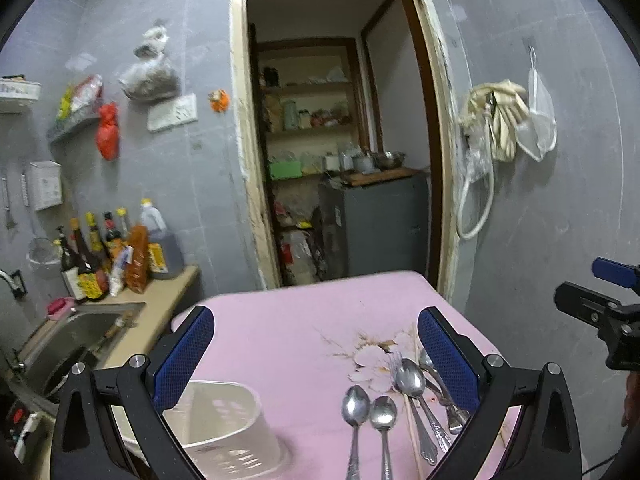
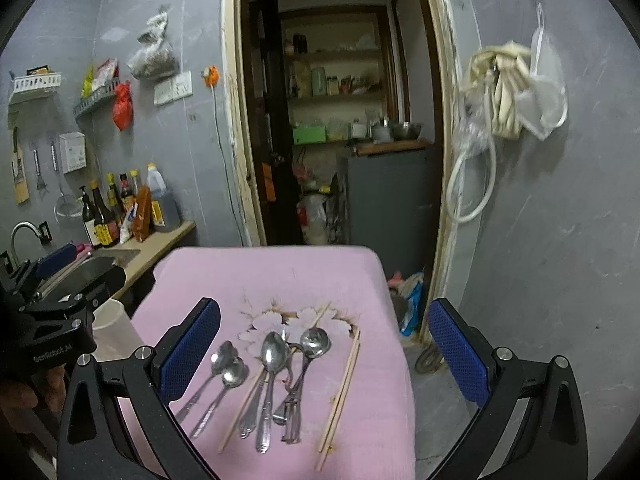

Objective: Organize utensils
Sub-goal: 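Move both tools down toward the row of steel utensils and chopsticks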

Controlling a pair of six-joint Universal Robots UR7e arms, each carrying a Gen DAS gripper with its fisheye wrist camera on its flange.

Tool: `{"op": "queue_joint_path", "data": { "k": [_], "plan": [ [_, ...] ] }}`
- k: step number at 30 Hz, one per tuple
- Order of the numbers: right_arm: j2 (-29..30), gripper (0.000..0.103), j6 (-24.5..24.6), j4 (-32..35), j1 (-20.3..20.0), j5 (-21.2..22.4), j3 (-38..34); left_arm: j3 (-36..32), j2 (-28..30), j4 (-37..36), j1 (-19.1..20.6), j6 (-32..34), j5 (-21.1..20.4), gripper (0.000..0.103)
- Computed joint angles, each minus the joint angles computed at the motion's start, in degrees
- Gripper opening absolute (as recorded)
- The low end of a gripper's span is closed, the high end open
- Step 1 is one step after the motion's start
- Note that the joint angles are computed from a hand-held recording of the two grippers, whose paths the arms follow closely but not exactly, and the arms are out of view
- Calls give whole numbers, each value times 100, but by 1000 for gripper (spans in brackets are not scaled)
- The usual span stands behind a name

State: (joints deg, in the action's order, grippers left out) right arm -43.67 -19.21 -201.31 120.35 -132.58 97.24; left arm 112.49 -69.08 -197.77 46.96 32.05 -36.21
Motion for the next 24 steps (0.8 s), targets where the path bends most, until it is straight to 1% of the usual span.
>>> {"op": "queue_joint_path", "data": {
  "k": [2,3,5,8,9,10,12,14,15,17,20,24],
  "plan": [
    [-6,93,199,312,-156,127,-48,-123,96,396,106,-291,-82,103],
    [12,92,254,400,-211,159,-68,-189,147,557,160,-412,-125,103],
    [45,83,378,677,-339,225,-144,-278,268,701,236,-570,-197,103],
    [84,75,661,1195,-548,385,-260,-472,444,1102,368,-882,-243,101],
    [99,72,715,1259,-590,426,-265,-519,488,1196,402,-965,-256,101],
    [115,67,808,1425,-664,503,-300,-582,544,1312,439,-1066,-256,99],
    [165,63,910,1629,-761,585,-353,-715,639,1689,534,-1382,-249,95],
    [235,54,1009,1906,-875,721,-458,-814,719,1948,614,-1618,-238,89],
    [267,53,1031,2011,-928,782,-503,-889,762,2212,674,-1842,-213,87],
    [308,46,1083,2180,-1010,881,-559,-972,791,2580,760,-2150,-212,78],
    [428,39,1232,2578,-1135,965,-765,-1134,856,3231,901,-2643,-190,71],
    [586,38,1348,3043,-1290,1029,-1074,-1316,938,3875,1037,-3131,-144,67]
  ]
}}
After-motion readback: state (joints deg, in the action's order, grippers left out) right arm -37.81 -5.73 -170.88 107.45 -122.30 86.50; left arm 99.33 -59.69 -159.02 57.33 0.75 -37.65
